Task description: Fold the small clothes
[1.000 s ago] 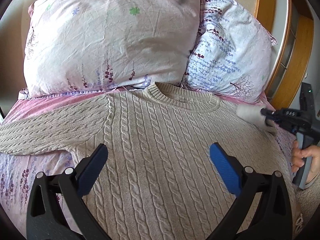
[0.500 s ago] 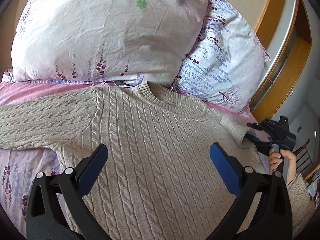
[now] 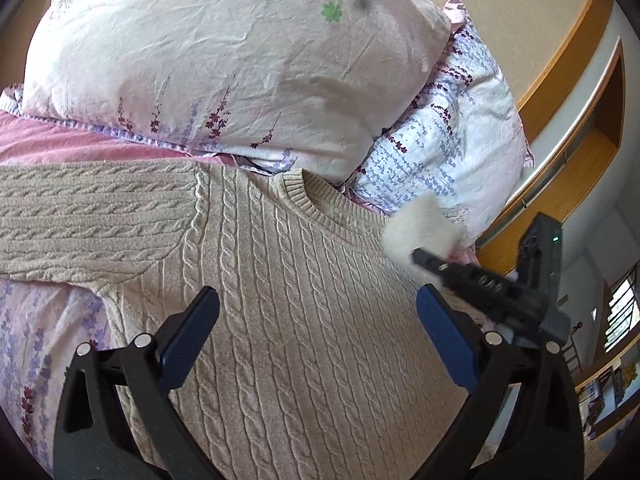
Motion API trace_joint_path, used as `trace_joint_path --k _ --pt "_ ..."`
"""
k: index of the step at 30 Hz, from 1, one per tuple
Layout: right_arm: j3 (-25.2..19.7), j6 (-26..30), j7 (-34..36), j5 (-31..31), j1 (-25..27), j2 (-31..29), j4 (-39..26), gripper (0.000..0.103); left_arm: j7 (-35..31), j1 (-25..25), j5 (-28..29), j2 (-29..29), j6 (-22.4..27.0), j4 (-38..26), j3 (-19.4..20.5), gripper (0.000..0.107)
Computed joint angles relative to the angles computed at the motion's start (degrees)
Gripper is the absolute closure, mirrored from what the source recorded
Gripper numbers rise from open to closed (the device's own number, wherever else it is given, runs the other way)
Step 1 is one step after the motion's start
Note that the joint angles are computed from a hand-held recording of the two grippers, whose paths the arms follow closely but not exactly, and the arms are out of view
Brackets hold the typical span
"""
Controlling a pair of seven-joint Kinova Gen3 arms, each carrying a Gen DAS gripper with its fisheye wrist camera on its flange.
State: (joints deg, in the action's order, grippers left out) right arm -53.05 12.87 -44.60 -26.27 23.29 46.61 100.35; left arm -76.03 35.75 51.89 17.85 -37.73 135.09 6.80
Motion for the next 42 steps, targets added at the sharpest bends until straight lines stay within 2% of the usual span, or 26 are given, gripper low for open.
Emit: trace_joint_path --k 1,3,4,5,6,8,12,13,16,18,20,23,24,25,26,27,29,31,33,35,36,38,39,40,42 --pt "1.8 1.7 -1.3 1.9 -2.7 0.2 -0.5 0.076 2.3 -2.4 -2.3 0.1 0.5 0.2 1.6 0.012" --pt "4.7 6.3 -1.5 2.8 -5.2 0.6 -1.8 0.067 7.0 -7.7 -7.0 0.9 0.4 0.6 5.9 0.015" --pt "4.9 7.6 -0.4 1.9 -4.9 0.5 -1.6 0.062 9.2 -10.3 -9.3 1.4 0.5 0.6 8.0 0.018" --pt "4.4 8.0 1.7 0.0 -3.6 -0.1 -0.6 0.058 10.9 -13.0 -11.7 2.0 0.5 0.6 10.1 0.021" --pt "3.2 8.1 4.0 -2.3 -1.1 -0.3 0.7 0.049 12.4 -15.6 -14.0 2.7 0.6 0.5 12.1 0.023" --pt "1.4 8.9 6.5 -7.0 4.2 -0.8 2.0 0.048 15.7 -18.9 -18.6 4.0 1.8 -0.4 13.7 0.028" --pt "0.4 12.2 5.2 -16.3 14.8 1.8 1.4 0.05 24.6 -20.9 -27.8 6.4 6.1 -3.3 12.1 0.041" --pt "1.3 12.4 3.7 -18.3 16.9 2.4 1.6 0.056 26.9 -19.9 -29.9 6.7 7.9 -4.3 9.9 0.043" --pt "5.0 12.1 1.1 -22.7 20.2 2.6 1.5 0.058 31.7 -14.4 -32.9 7.3 12.8 -6.9 2.4 0.046" --pt "6.2 12.1 -3.0 -21.8 21.2 3.8 -0.2 0.058 32.5 -13.3 -32.6 7.9 14.2 -7.9 0.8 0.049" --pt "5.1 11.4 -5.1 -21.3 22.3 6.5 -1.5 0.062 32.9 -13.1 -32.6 8.3 14.8 -8.4 0.3 0.057" --pt "3.4 7.9 -1.6 -24.7 23.1 8.8 -1.7 0.068 33.8 -13.9 -33.6 8.9 14.8 -8.9 0.3 0.071" --pt "4.2 7.5 0.3 -26.9 22.3 8.6 -1.9 0.07 33.9 -14.3 -34.1 9.2 15.2 -9.4 0.3 0.074" --pt "5.1 7.4 1.7 -28.5 21.4 8.5 -2.4 0.08 34.0 -14.9 -34.8 9.5 15.9 -10.0 0.4 0.081" --pt "4.9 6.7 4.0 -30.6 21.2 8.8 -2.1 0.092 34.0 -15.5 -35.8 9.8 16.5 -10.8 0.5 0.095" --pt "3.6 5.7 6.4 -31.7 22.0 9.6 -1.5 0.092 33.6 -16.0 -36.2 10.0 16.9 -11.2 0.6 0.1" --pt "-1.4 1.8 11.0 -32.2 25.1 11.1 0.7 0.094 31.3 -13.7 -34.2 9.3 15.9 -10.9 -1.9 0.1" --pt "-3.8 -0.6 15.3 -33.3 26.8 10.9 2.9 0.094 26.7 -9.4 -29.6 8.3 15.9 -10.8 -6.2 0.1" --pt "-1.9 -0.4 16.5 -34.4 25.4 9.7 3.1 0.094 22.2 -4.6 -25.0 8.0 17.9 -11.5 -11.5 0.1" --pt "3.2 1.6 13.9 -33.8 21.5 7.3 2.4 0.095 17.5 -1.9 -20.7 8.4 21.4 -12.7 -15.1 0.1" --pt "4.7 1.4 13.1 -33.3 20.1 6.7 2.4 0.094 16.1 -2.1 -19.5 8.9 23.1 -13.2 -15.3 0.1" --pt "5.0 -0.6 13.1 -32.1 19.4 4.9 3.6 0.091 16.0 -3.4 -19.3 8.9 23.7 -12.9 -14.0 0.096" --pt "5.5 -1.4 12.7 -31.8 18.9 3.3 4.4 0.087 15.4 -4.6 -19.5 8.5 23.5 -12.3 -12.5 0.096" --pt "5.5 -2.7 13.1 -32.4 18.8 1.9 5.7 0.079 15.7 -5.0 -19.8 7.7 23.4 -11.6 -11.8 0.094" --pt "3.7 -5.5 16.5 -35.4 20.1 -0.2 8.2 0.072 16.4 -5.3 -20.4 5.7 21.0 -8.8 -10.5 0.083"
